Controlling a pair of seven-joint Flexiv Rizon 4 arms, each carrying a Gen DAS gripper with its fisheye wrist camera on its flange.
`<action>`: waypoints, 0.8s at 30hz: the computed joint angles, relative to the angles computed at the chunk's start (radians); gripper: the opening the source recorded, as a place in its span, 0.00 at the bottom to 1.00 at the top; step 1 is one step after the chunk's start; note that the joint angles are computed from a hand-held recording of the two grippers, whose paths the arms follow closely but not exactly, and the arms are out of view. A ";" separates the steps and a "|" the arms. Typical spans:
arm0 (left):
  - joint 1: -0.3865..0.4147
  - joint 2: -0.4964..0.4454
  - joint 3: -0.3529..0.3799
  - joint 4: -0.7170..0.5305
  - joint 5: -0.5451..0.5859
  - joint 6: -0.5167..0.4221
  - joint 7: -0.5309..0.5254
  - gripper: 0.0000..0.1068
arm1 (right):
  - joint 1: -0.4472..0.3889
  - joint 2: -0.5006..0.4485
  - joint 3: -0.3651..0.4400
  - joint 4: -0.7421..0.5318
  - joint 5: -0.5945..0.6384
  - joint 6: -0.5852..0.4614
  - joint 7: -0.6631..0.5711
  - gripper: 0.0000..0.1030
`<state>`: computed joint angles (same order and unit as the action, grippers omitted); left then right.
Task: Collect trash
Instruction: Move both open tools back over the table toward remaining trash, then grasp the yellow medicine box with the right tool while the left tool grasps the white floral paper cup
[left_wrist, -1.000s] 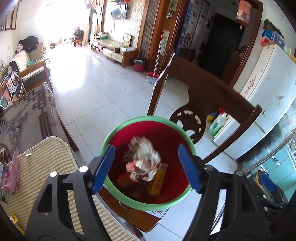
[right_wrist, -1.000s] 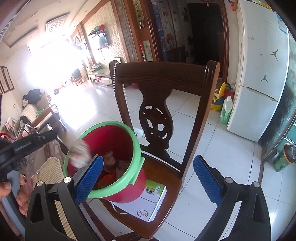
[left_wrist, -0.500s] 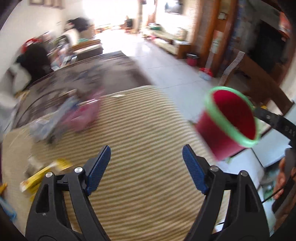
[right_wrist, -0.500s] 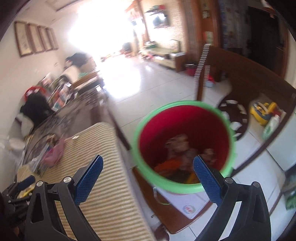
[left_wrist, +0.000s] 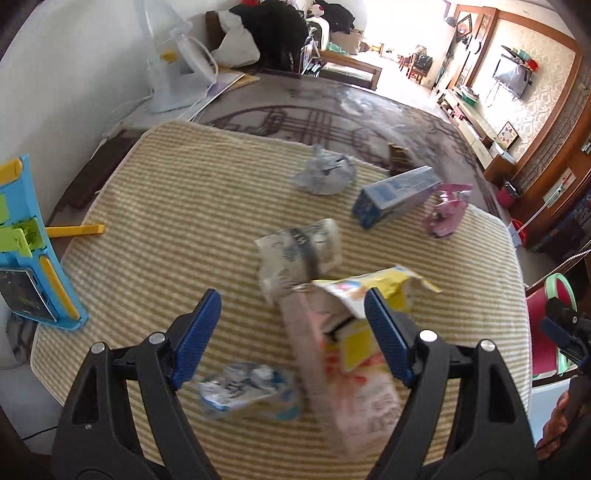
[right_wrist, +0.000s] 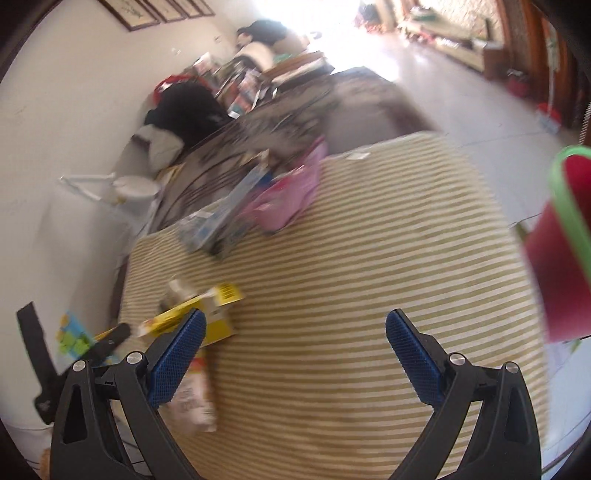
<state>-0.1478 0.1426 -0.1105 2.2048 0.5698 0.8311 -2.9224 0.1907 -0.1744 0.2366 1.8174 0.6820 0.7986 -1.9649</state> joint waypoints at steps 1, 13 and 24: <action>0.003 0.011 0.022 0.026 -0.015 0.028 0.028 0.72 | 0.013 -0.005 0.011 -0.006 0.004 -0.028 0.025 0.92; 0.115 0.130 0.134 0.245 -0.166 0.258 0.410 0.72 | 0.091 -0.194 0.064 -0.164 0.110 -0.213 0.459 0.92; 0.184 0.106 0.163 0.334 -0.371 0.442 0.710 0.72 | 0.112 -0.231 0.117 -0.172 0.099 -0.137 0.519 0.62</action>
